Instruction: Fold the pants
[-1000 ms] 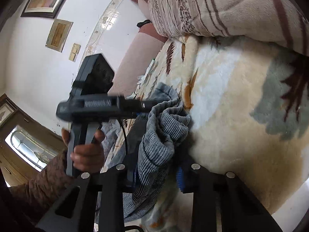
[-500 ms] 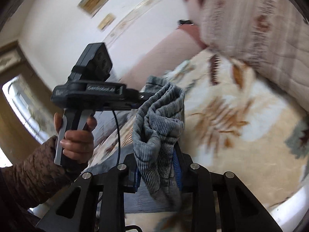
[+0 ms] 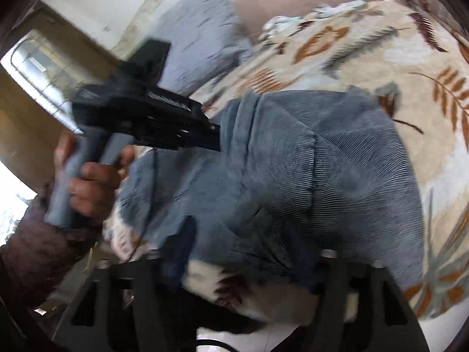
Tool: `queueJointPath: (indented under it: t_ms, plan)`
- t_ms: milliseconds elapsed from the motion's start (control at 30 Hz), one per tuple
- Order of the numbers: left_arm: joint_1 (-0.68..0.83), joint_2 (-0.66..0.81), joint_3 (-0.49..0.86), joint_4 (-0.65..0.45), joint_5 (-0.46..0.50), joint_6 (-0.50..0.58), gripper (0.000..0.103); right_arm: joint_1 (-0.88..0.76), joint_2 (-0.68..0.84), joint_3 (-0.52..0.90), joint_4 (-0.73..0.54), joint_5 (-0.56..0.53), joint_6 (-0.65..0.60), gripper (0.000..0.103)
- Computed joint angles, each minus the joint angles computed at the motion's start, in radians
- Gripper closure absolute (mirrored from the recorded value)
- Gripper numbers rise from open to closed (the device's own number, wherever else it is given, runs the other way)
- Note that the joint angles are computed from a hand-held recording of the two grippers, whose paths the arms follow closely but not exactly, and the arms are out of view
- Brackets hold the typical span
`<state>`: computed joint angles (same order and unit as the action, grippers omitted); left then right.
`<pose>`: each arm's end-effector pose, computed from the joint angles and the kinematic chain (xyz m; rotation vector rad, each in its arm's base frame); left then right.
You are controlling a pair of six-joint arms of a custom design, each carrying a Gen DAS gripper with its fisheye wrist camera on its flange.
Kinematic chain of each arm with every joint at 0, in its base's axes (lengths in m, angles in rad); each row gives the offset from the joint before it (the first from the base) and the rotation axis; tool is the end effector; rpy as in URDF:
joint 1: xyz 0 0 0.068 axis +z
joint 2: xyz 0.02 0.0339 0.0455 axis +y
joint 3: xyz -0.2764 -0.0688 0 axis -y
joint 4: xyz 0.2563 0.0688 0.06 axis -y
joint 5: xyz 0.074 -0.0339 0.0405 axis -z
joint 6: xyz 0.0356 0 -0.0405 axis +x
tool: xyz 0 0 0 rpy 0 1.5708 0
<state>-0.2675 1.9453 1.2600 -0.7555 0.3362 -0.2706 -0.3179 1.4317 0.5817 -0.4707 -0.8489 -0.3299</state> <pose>0.3552 -0.1095 0.1483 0.0290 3.0571 -0.5530 0.2174 -0.0434 0.1398 -0.1556 2.4765 0.9622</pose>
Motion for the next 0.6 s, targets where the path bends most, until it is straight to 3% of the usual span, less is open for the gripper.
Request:
queueJointPath:
  t_ms: [33,133,200,300,400,500,567,600]
  plan:
    - [0.023,-0.035,-0.048,0.025,0.027,-0.011,0.081,-0.009,-0.029,0.009,-0.064,-0.010,-0.050,0.034]
    - [0.038,-0.122,-0.150,0.096,0.079,-0.041,0.059,-0.136,-0.071,0.065,-0.231,-0.111,-0.198,0.030]
    - [0.033,-0.176,-0.218,0.165,0.116,-0.069,0.050,-0.239,-0.030,0.124,-0.255,-0.154,-0.191,0.026]
    - [0.017,-0.194,-0.273,0.264,0.201,-0.135,0.041,-0.296,0.108,0.237,-0.136,-0.126,-0.032,0.026]
    - [-0.007,-0.164,-0.273,0.303,0.244,-0.193,0.039,-0.217,0.214,0.320,-0.042,-0.036,0.082,0.026]
    - [-0.011,-0.145,-0.268,0.327,0.284,-0.236,0.038,-0.130,0.327,0.390,0.023,0.063,0.116,0.028]
    - [-0.025,-0.129,-0.249,0.330,0.242,-0.258,0.030,-0.092,0.400,0.424,0.054,0.110,0.122,0.033]
    - [-0.038,-0.093,-0.220,0.325,0.201,-0.283,0.030,-0.070,0.445,0.447,0.074,0.138,0.132,0.044]
